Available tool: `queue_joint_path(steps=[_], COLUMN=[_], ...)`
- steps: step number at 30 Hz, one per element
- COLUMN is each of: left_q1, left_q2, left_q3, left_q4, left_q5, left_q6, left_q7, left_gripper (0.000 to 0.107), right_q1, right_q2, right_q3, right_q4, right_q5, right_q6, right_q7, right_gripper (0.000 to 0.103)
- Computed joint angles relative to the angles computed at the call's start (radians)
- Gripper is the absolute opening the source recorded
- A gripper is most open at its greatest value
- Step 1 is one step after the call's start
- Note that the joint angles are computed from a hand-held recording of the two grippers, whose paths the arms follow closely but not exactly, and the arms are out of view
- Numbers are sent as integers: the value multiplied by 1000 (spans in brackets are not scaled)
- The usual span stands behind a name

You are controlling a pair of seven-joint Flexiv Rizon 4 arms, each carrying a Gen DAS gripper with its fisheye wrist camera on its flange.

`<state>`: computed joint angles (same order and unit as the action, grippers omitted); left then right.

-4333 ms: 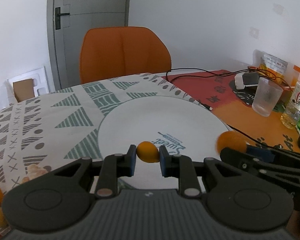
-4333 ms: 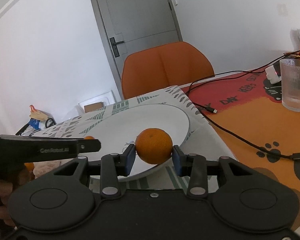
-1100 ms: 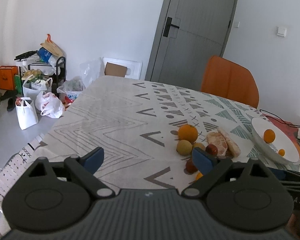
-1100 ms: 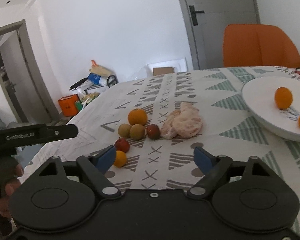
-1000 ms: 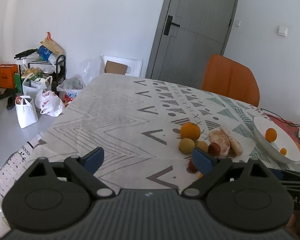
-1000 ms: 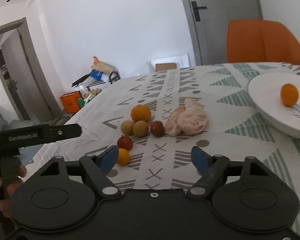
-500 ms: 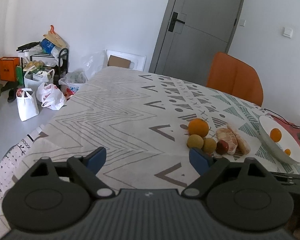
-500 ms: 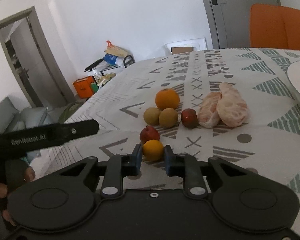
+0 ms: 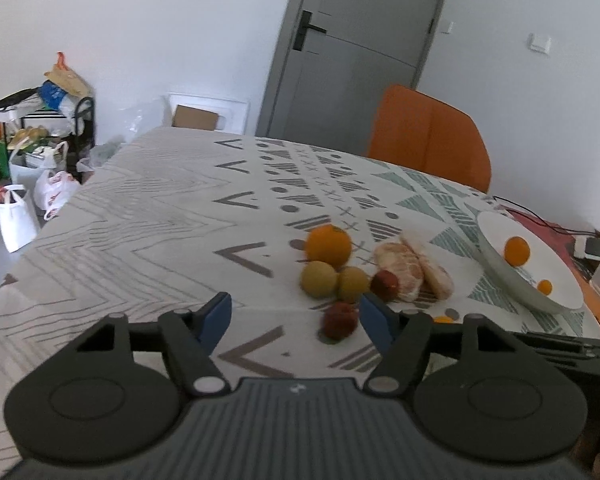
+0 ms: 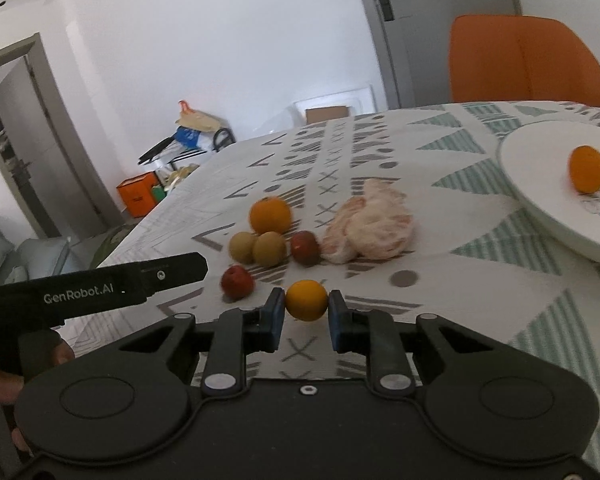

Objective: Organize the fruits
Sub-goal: 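Grasp a red plum with the left tool while the right tool grasps an apricot, then carry the plum and apricot to the white plate and release both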

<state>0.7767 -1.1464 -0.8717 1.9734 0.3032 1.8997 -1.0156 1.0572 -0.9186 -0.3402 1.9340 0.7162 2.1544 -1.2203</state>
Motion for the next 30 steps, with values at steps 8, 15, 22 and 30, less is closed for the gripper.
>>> queue_joint_path(steps=[8, 15, 22, 30], left_q1=[-101, -100, -123, -163], left_q2=[42, 51, 64, 78], left_q3=[58, 34, 29, 37], left_q4=[-22, -7, -5, -24], left_q5=[-63, -66, -35, -14], left_q6=[-39, -31, 3, 8], left_q7=[3, -3, -20, -34], left_gripper=[21, 21, 21, 21], right_q1=[54, 20, -61, -162], right_q2=[9, 33, 56, 67], right_q3=[-59, -25, 58, 152], right_q4=[49, 72, 78, 77], right_q5=[95, 146, 185, 231], right_q6=[13, 70, 149, 235], right_q7=[-18, -64, -116, -171], right_gripper=[21, 21, 22, 22])
